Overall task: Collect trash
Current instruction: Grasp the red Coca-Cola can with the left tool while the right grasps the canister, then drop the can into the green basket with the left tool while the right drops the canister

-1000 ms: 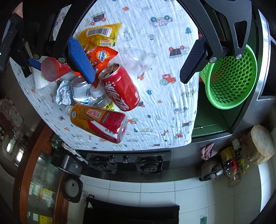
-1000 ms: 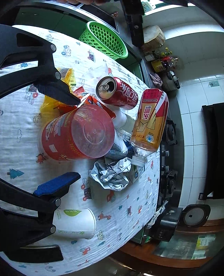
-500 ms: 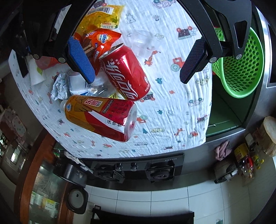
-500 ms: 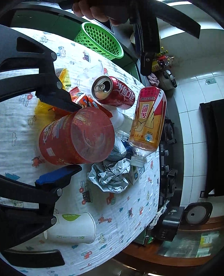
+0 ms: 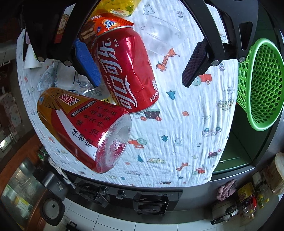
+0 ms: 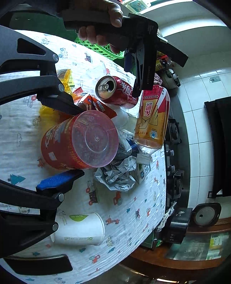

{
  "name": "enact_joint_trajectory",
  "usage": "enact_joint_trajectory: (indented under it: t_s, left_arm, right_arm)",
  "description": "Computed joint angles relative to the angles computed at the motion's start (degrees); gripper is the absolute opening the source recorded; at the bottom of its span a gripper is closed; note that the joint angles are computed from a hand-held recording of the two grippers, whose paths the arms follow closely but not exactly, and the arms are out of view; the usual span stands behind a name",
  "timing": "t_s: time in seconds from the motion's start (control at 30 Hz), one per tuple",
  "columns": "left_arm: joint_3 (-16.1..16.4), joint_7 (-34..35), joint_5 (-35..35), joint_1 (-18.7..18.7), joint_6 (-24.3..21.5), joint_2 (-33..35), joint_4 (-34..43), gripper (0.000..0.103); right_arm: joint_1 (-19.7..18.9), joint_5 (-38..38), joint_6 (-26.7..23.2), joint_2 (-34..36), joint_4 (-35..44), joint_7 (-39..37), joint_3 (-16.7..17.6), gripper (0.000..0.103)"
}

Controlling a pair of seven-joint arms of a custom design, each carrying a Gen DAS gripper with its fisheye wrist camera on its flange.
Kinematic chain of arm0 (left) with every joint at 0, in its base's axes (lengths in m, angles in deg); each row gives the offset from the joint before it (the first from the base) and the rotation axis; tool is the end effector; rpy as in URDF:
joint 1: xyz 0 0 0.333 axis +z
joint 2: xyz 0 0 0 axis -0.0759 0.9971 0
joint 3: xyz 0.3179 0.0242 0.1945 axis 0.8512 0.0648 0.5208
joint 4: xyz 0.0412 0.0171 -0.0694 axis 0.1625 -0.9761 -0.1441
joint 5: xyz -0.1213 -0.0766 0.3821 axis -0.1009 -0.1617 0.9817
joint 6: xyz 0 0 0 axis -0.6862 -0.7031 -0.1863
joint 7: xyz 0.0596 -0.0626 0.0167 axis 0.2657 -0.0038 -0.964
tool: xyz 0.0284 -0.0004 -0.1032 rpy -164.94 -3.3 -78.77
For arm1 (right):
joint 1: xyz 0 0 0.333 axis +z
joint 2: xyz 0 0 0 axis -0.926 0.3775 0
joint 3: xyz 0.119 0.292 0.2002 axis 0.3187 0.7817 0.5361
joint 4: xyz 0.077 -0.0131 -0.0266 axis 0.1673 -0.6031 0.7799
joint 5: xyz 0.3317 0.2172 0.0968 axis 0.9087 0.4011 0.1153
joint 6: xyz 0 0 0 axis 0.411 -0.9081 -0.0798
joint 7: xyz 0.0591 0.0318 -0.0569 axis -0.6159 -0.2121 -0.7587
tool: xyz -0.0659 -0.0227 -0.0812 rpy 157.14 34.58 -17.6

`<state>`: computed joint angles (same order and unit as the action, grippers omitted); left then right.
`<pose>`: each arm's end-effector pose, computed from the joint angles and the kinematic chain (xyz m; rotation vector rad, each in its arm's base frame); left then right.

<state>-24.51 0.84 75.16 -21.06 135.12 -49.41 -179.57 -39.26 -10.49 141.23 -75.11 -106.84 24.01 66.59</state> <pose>0.5498 -0.3359 0.4813 -2.1545 1.8382 -0.6360 0.3981 0.1309 0.4447 -1.8366 1.5382 -0.4427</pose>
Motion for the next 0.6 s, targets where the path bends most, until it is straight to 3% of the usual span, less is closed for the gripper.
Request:
enact_joint_trajectory:
  t_s: [0.23, 0.37, 0.6]
  left_arm:
    - [-1.3, 5.0, -6.6, 1.7, 3.1, 1.3, -0.7, 0.088]
    - [-2.9, 10.0, -12.8, 3.2, 5.6, 2.0, -1.3, 0.069]
    - [-2.6, 10.8, -14.0, 3.0, 8.6, 0.0, -4.0, 0.068]
  right_arm:
    - [-2.8, -1.3, -0.5, -0.6, -0.6, 1.6, 2.5, 0.060]
    - [-3.9, -2.2, -0.8, -1.0, -0.9, 2.8, 3.6, 0.060]
    - [-5.0, -3.8, -1.2, -2.3, -1.7, 4.7, 4.8, 0.060]
